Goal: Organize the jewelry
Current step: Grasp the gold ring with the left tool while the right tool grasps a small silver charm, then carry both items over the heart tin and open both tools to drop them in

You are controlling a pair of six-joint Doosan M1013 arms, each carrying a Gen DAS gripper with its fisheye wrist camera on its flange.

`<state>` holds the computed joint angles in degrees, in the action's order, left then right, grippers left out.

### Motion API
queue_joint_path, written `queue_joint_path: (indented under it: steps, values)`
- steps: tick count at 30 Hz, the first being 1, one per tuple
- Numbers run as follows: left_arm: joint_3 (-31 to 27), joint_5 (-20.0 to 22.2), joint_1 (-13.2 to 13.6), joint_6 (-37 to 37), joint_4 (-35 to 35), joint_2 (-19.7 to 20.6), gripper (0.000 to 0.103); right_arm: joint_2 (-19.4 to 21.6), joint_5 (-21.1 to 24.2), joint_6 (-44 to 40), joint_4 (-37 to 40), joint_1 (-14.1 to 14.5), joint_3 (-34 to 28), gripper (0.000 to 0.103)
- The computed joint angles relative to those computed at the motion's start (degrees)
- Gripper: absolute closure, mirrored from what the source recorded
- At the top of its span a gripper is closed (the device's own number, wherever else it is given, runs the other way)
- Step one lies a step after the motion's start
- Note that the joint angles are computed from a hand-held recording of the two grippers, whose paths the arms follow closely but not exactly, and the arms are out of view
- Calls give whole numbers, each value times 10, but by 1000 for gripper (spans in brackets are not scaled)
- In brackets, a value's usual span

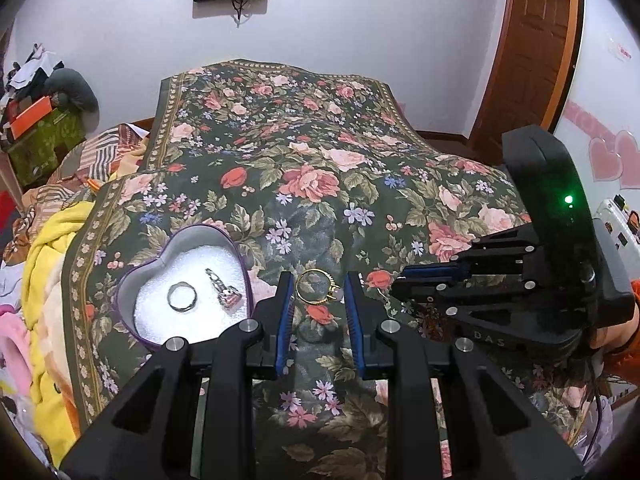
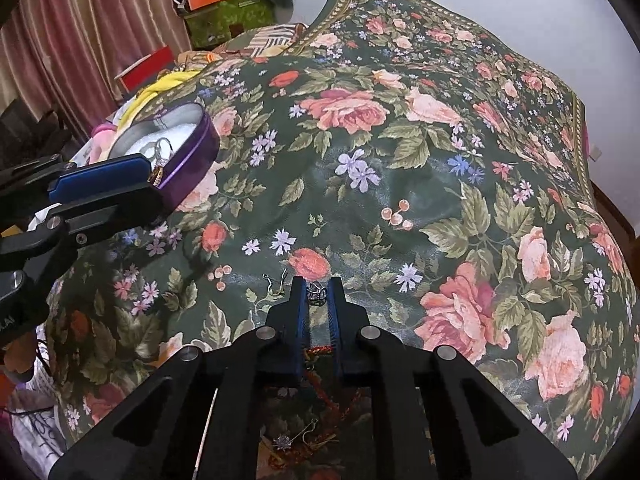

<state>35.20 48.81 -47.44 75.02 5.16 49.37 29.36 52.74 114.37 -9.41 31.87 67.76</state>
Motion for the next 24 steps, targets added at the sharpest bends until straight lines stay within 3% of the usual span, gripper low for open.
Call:
queue_joint_path:
  steps: [12,24]
  values:
    - [50,-44,1,-47,40,-38,79,-17,-25,39,-55,11,-9,94]
    - [114,-88,9,-112,100,-82,79,-5,-58,44,-86,32,-49,94]
